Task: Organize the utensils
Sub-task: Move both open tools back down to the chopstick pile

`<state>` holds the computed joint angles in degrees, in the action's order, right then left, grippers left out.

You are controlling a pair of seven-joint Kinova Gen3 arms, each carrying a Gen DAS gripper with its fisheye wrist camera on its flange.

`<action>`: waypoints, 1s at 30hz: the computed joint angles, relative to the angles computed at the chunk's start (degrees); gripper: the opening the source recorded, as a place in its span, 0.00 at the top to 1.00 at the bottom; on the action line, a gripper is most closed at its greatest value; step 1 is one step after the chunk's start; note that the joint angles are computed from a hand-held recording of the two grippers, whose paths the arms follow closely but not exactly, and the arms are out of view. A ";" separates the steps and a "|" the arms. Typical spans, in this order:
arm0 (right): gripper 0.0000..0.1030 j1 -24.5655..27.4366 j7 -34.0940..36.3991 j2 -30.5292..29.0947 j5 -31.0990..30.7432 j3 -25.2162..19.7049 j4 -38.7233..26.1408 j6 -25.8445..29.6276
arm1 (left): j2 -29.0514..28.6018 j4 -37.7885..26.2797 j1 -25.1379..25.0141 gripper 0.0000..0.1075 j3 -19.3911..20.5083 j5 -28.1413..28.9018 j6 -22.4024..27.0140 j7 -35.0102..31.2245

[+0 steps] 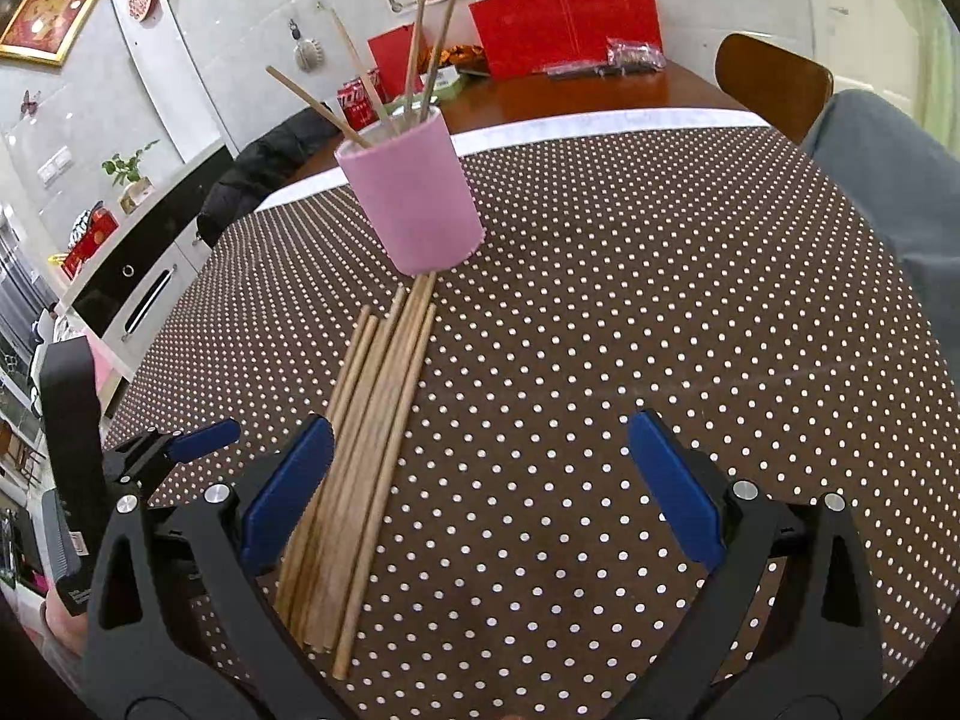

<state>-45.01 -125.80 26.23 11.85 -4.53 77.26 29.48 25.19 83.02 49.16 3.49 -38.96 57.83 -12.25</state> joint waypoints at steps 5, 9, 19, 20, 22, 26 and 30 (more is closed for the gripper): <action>0.06 0.17 1.07 1.26 -0.32 -0.33 -1.24 1.87 | 1.62 -2.04 0.36 0.24 -0.29 -0.44 2.44 -1.51; 0.06 -0.27 2.94 2.74 0.04 -0.62 -3.58 4.87 | 1.18 -1.26 0.02 0.24 -0.44 -0.18 1.27 -1.44; 0.06 -6.39 6.60 8.87 5.82 1.74 -12.72 16.76 | -0.71 2.49 0.60 0.24 -0.01 -2.11 0.02 1.52; 0.06 -6.31 6.51 9.06 5.72 1.69 -12.96 16.91 | -0.51 2.23 0.55 0.24 0.10 -2.17 0.18 1.50; 0.06 -6.49 6.90 9.42 6.03 1.74 -13.77 17.74 | -0.67 2.48 0.49 0.24 0.21 -2.25 0.10 1.63; 0.06 -6.19 8.44 11.73 5.26 1.32 -17.83 20.59 | -0.42 2.15 0.57 0.24 0.04 -2.26 0.81 2.74; 0.06 -6.75 8.50 12.55 5.76 2.19 -19.54 22.03 | -0.79 2.70 0.35 0.24 0.30 -2.46 0.64 3.17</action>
